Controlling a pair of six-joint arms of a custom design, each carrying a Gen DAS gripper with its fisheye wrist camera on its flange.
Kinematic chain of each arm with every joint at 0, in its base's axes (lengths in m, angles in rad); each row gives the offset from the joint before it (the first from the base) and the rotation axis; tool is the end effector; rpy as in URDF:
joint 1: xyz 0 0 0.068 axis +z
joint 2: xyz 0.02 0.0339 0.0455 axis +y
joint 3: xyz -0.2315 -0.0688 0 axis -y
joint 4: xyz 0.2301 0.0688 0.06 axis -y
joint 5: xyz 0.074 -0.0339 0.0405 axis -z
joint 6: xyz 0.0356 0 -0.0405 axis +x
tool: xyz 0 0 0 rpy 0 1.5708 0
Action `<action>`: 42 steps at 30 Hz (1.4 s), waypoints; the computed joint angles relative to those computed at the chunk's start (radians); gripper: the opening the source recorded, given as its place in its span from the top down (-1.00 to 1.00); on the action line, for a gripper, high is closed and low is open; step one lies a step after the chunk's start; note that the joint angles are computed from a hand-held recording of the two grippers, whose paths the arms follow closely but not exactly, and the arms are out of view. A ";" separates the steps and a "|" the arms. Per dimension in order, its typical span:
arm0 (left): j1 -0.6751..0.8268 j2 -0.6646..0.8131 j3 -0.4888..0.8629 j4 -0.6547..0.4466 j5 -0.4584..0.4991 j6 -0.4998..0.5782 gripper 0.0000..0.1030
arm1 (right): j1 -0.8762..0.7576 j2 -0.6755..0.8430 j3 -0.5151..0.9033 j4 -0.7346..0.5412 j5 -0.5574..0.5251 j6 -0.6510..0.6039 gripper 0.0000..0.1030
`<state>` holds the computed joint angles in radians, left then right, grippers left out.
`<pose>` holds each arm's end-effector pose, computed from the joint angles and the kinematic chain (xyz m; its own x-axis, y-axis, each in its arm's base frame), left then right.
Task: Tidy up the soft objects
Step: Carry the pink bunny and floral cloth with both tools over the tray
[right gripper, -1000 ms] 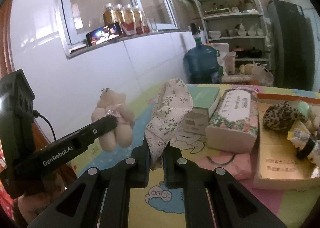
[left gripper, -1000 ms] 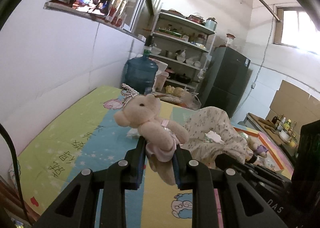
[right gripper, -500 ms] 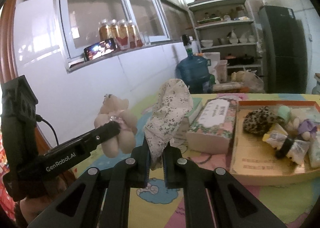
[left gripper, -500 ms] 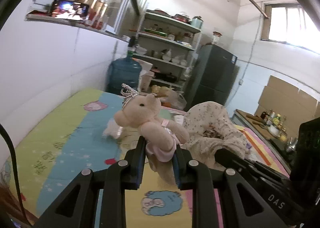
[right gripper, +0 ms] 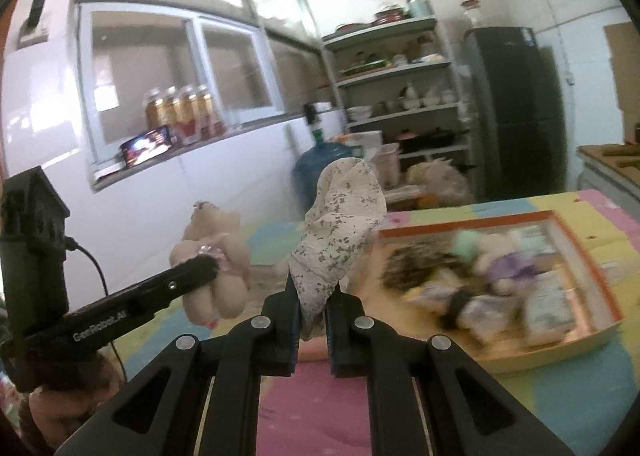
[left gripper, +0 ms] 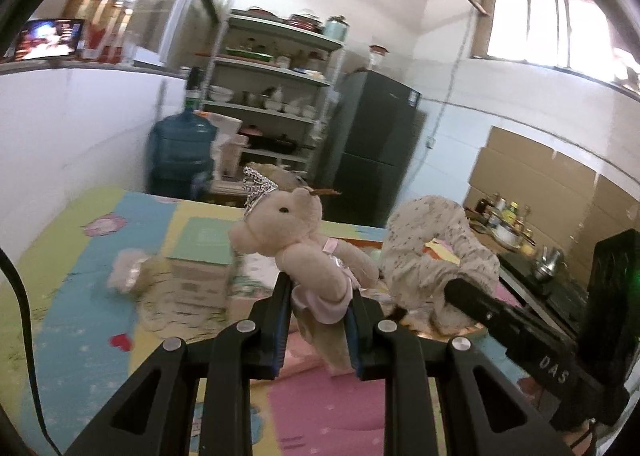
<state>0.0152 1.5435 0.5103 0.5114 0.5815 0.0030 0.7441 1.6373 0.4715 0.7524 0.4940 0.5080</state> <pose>0.2733 -0.0154 0.1263 -0.4970 -0.0050 -0.8677 0.4649 0.8428 -0.2712 0.2157 0.1756 0.1143 -0.3929 0.2204 -0.8928 -0.0982 0.9553 0.2790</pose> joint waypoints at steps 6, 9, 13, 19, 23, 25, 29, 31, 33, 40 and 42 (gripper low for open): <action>-0.163 0.077 0.053 0.030 -0.084 -0.044 0.52 | -0.092 -0.146 -0.161 0.029 0.013 0.020 0.80; -0.230 0.127 0.090 0.032 -0.132 -0.046 0.52 | -0.160 -0.202 -0.243 0.062 -0.015 0.029 0.80; -0.291 0.196 0.142 0.026 -0.178 -0.053 0.52 | -0.256 -0.240 -0.316 0.106 -0.068 0.025 0.80; -0.350 0.270 0.192 0.033 -0.226 -0.072 0.52 | -0.385 -0.228 -0.376 0.182 -0.161 0.001 0.80; -0.383 0.312 0.229 0.018 -0.252 -0.070 0.52 | -0.449 -0.163 -0.385 0.256 -0.214 -0.006 0.80; -0.395 0.335 0.239 0.017 -0.260 -0.066 0.52 | -0.473 -0.122 -0.392 0.304 -0.238 -0.006 0.80; -0.419 0.380 0.260 0.013 -0.272 -0.073 0.52 | -0.511 -0.032 -0.381 0.375 -0.285 0.002 0.80; -0.425 0.401 0.274 0.009 -0.277 -0.073 0.52 | -0.528 -0.001 -0.373 0.392 -0.306 0.001 0.80; -0.431 0.418 0.285 0.004 -0.286 -0.072 0.52 | -0.538 0.032 -0.363 0.412 -0.325 0.002 0.80; -0.435 0.468 0.324 -0.010 -0.307 -0.074 0.52 | -0.560 0.131 -0.325 0.458 -0.370 -0.001 0.79; -0.440 0.483 0.333 -0.009 -0.314 -0.078 0.52 | -0.568 0.160 -0.314 0.470 -0.383 -0.001 0.79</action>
